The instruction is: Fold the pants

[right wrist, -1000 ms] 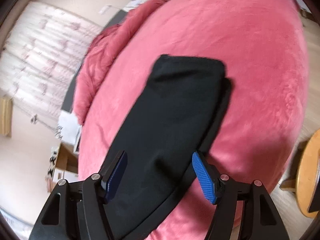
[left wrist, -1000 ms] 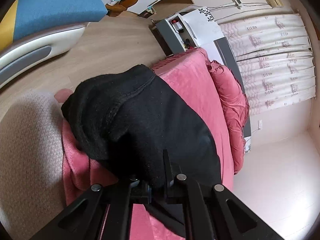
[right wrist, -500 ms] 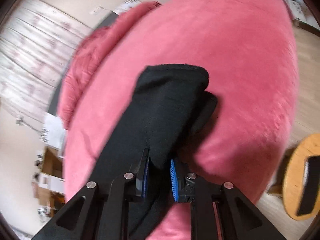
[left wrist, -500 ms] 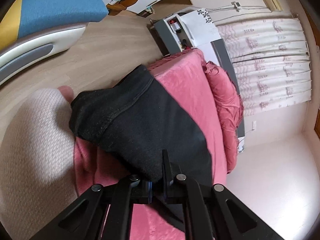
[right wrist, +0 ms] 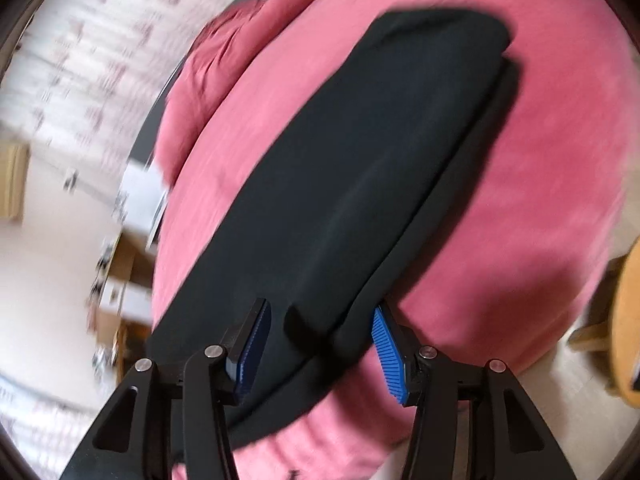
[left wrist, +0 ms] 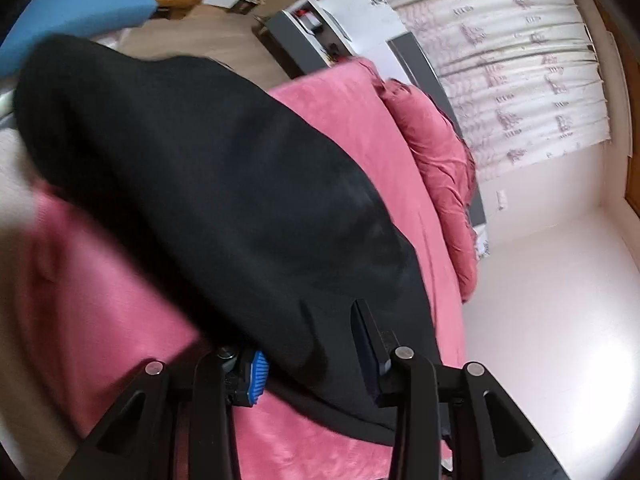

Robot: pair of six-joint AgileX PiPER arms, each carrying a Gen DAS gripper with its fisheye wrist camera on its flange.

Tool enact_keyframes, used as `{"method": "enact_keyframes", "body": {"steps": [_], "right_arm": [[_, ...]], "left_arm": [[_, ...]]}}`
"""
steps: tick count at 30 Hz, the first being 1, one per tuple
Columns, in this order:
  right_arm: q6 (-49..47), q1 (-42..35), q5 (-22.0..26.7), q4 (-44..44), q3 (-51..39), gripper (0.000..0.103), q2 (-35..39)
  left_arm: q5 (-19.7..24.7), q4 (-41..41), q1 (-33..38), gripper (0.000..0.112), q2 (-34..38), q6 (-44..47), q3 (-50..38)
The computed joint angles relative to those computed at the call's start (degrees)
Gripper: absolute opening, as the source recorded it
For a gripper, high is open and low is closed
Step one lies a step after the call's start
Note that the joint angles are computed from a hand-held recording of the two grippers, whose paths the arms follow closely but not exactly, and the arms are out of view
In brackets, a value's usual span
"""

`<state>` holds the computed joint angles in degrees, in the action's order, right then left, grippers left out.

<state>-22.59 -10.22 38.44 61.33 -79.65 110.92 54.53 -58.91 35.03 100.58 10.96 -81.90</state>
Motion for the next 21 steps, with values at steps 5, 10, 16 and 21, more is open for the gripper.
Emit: {"method": "enact_keyframes", "body": {"steps": [5,10,16,21], "right_arm": [[-3.1,1.1,-0.4,0.0,-0.2,0.053,0.0],[3.3,2.1,-0.2,-5.8,-2.8,0.051,0.2],[-11.8,0.2,0.7,10.0,7.3,0.051,-6.2],[-0.3,2.3,6.4,4.6,-1.3,0.051,1.7]], "left_arm": [[-0.1,0.6,-5.8,0.039,1.2,4.1,-0.5],[-1.7,4.3,-9.4,0.039,1.7,5.8,-1.3],[1.1,-0.4,-7.6,0.039,3.0,7.4,-0.4],[1.9,-2.2,-8.1,0.039,3.6,7.3,-0.7]]}}
